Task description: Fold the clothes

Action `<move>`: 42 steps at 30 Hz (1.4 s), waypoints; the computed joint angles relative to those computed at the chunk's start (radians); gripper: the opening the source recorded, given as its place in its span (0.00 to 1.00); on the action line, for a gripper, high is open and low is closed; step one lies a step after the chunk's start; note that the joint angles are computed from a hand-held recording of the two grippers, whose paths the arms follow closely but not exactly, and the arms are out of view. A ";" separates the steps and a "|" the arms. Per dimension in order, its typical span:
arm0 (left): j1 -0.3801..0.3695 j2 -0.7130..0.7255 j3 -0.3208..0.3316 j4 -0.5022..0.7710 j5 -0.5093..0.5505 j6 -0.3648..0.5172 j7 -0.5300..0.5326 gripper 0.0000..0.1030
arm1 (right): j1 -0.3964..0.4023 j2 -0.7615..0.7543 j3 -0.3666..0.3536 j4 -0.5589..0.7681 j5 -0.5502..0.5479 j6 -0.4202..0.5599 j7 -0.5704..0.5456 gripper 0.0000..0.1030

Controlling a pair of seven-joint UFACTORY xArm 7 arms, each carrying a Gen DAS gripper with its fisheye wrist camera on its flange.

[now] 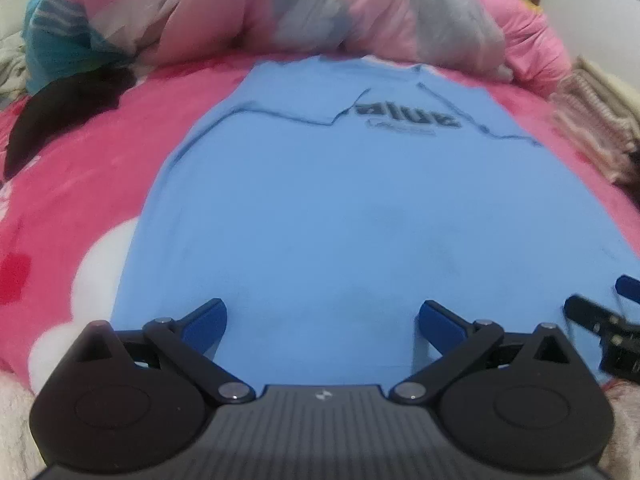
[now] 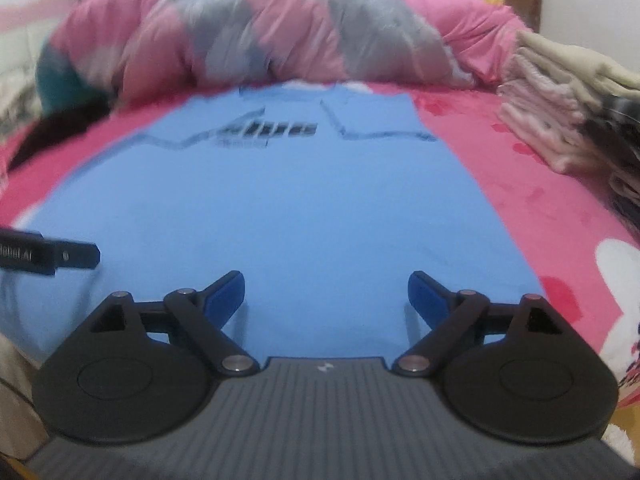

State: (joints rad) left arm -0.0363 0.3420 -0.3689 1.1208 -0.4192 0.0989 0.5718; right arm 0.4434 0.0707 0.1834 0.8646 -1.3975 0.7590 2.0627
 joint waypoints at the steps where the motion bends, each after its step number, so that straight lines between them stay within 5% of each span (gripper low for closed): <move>1: -0.001 0.000 0.000 -0.004 0.001 -0.009 0.001 1.00 | 0.000 0.012 0.000 0.007 0.003 0.000 -0.003 0.88; 6: 0.006 0.006 -0.005 0.003 0.004 -0.002 -0.019 1.00 | 0.011 0.026 -0.005 0.007 -0.007 0.016 0.022 0.99; 22: 0.004 0.019 0.000 0.020 -0.003 0.006 -0.016 1.00 | -0.006 -0.005 -0.008 -0.042 -0.066 -0.033 0.150 0.99; 35: 0.012 0.019 -0.014 0.004 0.035 -0.018 -0.046 1.00 | 0.034 -0.031 0.032 -0.078 0.009 0.023 0.047 0.99; 42: 0.032 0.024 -0.032 0.010 0.023 -0.014 -0.030 1.00 | 0.046 -0.063 0.053 -0.125 0.158 -0.039 -0.123 0.99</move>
